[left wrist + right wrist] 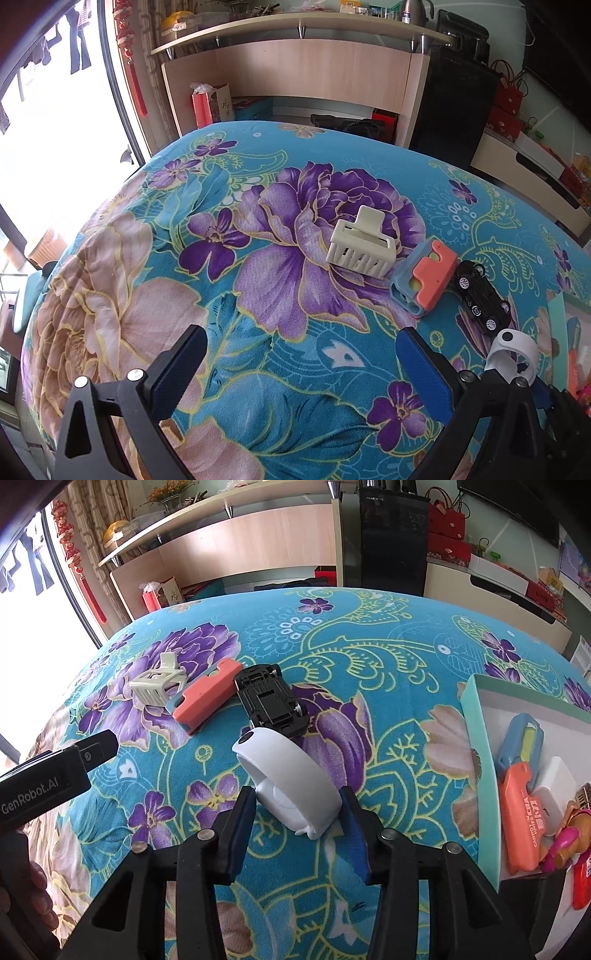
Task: Organize rigid objects
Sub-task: 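Close the right tool on the white curved band beside the black car, then carry the white band toward the tray with the right tool while the left tool grasps the black toy car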
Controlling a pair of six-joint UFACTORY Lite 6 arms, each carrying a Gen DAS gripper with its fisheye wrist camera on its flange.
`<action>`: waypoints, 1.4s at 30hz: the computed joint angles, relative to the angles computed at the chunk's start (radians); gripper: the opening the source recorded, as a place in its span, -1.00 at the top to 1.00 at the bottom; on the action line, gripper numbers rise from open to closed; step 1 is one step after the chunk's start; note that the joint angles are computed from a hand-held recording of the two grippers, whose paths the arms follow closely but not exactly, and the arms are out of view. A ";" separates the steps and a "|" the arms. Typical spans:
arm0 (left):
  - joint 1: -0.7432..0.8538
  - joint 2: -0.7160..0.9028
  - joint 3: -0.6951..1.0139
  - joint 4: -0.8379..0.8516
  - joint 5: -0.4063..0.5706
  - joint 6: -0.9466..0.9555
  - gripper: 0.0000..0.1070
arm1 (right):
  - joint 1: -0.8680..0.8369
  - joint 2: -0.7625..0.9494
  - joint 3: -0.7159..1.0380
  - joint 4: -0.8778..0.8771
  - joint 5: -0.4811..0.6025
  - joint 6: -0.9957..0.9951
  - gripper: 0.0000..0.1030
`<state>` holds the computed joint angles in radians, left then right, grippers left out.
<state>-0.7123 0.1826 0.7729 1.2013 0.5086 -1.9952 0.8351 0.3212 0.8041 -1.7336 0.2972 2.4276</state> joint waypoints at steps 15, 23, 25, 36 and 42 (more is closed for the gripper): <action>-0.066 0.103 0.136 0.041 -0.028 -0.014 -0.93 | -0.094 -0.159 -0.155 -0.289 -0.018 0.284 0.49; -0.091 0.144 0.194 0.042 -0.037 -0.011 -0.93 | -0.127 -0.237 -0.200 -0.337 -0.003 0.325 0.67; -0.090 0.148 0.202 0.056 -0.053 -0.027 -0.93 | -0.131 -0.259 -0.210 -0.290 0.013 0.278 0.67; -0.107 0.321 0.408 -0.096 -0.115 0.173 -0.85 | -0.200 -0.472 -0.322 0.043 0.157 -0.039 0.67; -0.105 0.439 0.545 -0.243 -0.128 0.335 -0.73 | -0.248 -0.558 -0.370 0.095 0.168 -0.096 0.67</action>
